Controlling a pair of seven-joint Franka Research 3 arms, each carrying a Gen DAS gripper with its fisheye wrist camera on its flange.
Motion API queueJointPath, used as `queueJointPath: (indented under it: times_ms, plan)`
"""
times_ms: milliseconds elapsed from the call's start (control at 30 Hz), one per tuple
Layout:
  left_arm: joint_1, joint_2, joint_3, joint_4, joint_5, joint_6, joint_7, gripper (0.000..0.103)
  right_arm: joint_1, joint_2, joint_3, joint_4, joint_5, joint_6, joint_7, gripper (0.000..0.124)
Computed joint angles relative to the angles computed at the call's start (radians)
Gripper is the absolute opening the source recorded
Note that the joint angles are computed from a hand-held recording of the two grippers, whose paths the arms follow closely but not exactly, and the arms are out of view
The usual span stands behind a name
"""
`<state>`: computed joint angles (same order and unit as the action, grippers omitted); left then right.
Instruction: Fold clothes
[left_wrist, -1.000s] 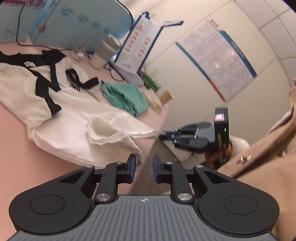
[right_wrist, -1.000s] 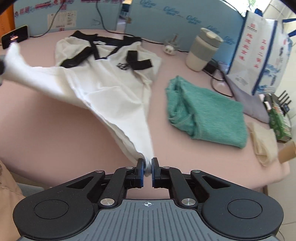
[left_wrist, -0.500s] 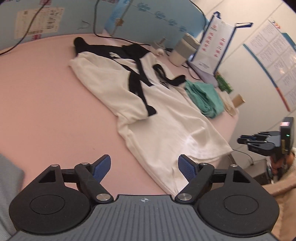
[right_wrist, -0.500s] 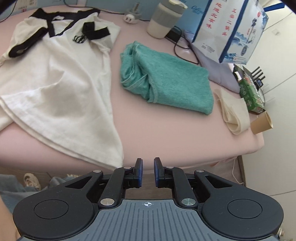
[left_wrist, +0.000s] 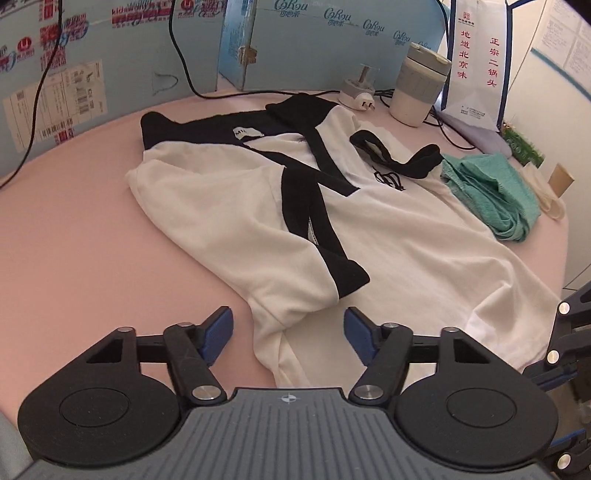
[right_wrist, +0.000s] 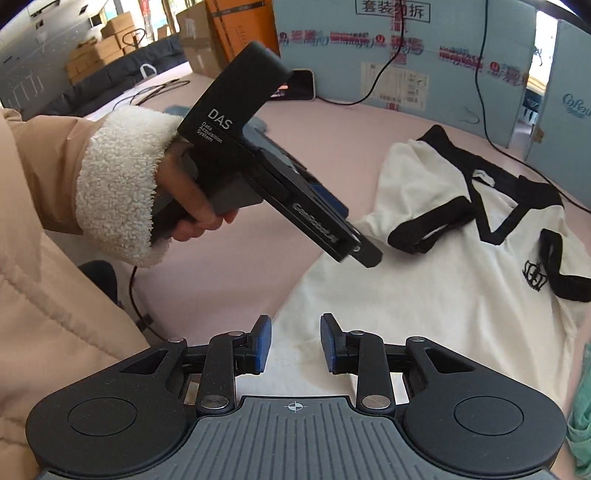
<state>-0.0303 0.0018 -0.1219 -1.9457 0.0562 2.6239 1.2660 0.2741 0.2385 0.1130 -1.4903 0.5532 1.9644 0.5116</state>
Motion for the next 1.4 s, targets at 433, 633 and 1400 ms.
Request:
queueJointPath:
  times_ms: [433, 633, 1400]
  plan:
    - [0.013, -0.043, 0.001, 0.016, 0.342, -0.180, -0.071, 0.016, 0.039, 0.106, 0.022, 0.074, -0.028, 0.204, 0.235, 0.057]
    - [0.023, -0.092, -0.003, -0.022, 0.467, -0.257, -0.108, 0.020, 0.056, 0.130, 0.022, 0.093, -0.092, 0.193, 0.262, 0.057]
    - [-0.119, -0.347, 0.083, -0.237, -0.265, -0.257, 0.204, 0.057, -0.016, 0.071, 0.029, 0.090, 0.024, -0.060, 0.094, 0.062]
